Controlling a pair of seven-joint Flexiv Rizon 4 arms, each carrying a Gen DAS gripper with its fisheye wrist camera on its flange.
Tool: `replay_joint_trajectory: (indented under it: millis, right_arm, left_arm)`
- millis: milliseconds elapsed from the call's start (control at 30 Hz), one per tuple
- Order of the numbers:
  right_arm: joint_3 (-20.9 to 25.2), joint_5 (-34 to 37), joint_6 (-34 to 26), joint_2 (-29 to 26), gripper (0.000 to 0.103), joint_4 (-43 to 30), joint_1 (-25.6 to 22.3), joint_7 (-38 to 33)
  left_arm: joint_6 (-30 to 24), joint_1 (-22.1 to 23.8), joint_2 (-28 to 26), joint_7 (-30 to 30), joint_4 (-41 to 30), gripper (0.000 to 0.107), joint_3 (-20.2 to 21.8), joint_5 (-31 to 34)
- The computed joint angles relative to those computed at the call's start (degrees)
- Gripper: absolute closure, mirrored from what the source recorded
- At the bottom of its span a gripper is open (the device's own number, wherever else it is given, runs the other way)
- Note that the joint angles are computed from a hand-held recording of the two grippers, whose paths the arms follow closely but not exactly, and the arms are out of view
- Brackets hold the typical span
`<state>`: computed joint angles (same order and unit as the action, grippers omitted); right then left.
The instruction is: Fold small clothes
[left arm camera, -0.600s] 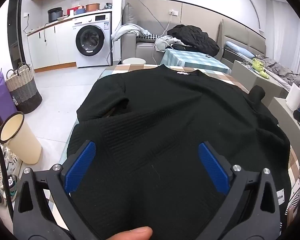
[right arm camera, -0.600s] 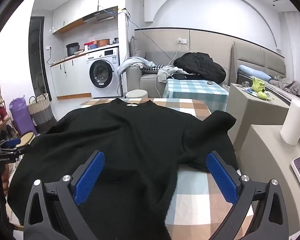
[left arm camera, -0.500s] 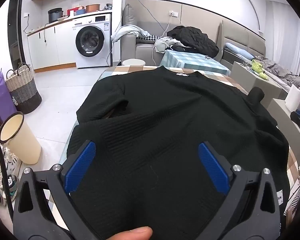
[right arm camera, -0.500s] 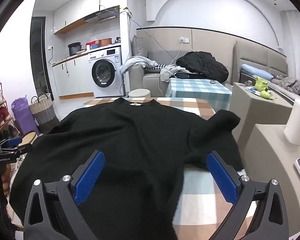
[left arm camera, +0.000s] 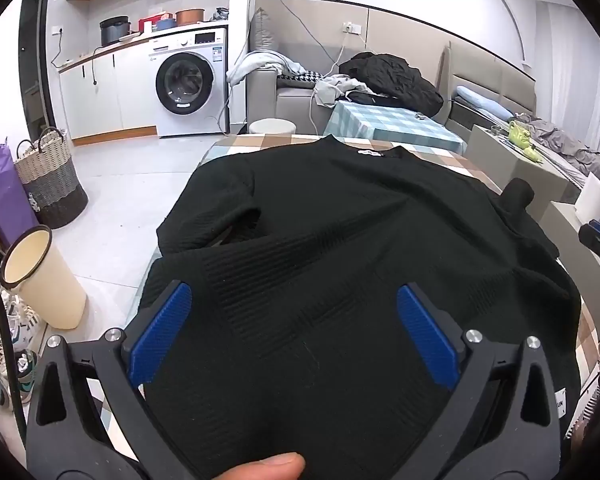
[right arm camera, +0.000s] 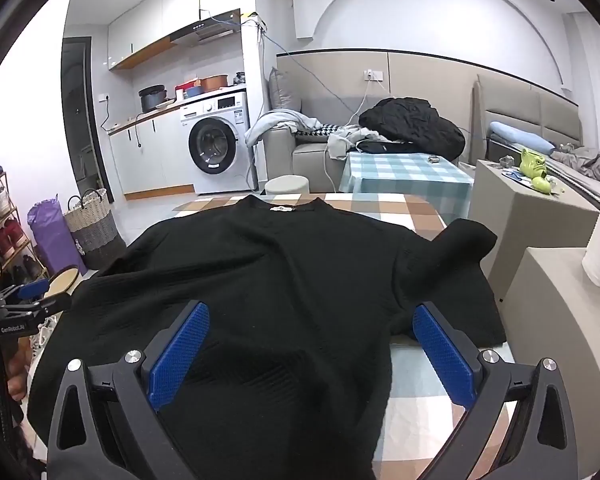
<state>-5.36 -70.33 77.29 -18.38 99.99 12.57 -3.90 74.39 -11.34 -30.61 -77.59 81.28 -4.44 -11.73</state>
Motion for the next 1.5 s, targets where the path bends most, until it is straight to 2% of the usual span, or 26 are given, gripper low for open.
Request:
replay_joint_trajectory:
  millis: [67, 200, 300, 600, 900, 1500]
  right_arm:
    - [0.6, 1.2, 0.6, 0.0, 0.000, 0.4, -0.3, -1.7]
    - [0.7, 2.4, -0.3, -0.2, 0.000, 0.2, 0.5, -3.5]
    - [0.7, 4.0, 0.6, -0.5, 0.000, 0.0, 0.7, -4.5]
    - [-0.5, 3.4, 1.3, -0.1, 0.000, 0.2, 1.6, -3.6]
    - [-0.6, 0.5, 1.8, 0.3, 0.000, 0.7, 0.7, 0.2]
    - [-0.6, 3.1, 2.2, -0.3, 0.000, 0.5, 1.0, -2.0]
  left_arm:
    - [0.0, -0.5, 0.3, -1.1, 0.1, 0.005, 1.1, 0.7]
    - [0.8, 0.4, 1.4, -0.6, 1.9, 0.005, 0.4, 0.2]
    - [-0.2, -0.7, 1.0, -2.2, 0.5, 0.005, 1.9, 1.6]
    - [1.7, 0.1, 3.3, -1.5, 3.5, 0.005, 0.8, 1.4]
    - [0.7, -0.4, 2.0, -2.2, 1.7, 0.005, 1.1, 1.7]
    - [0.6, -0.3, 2.4, -1.9, 1.9, 0.005, 0.8, 1.5]
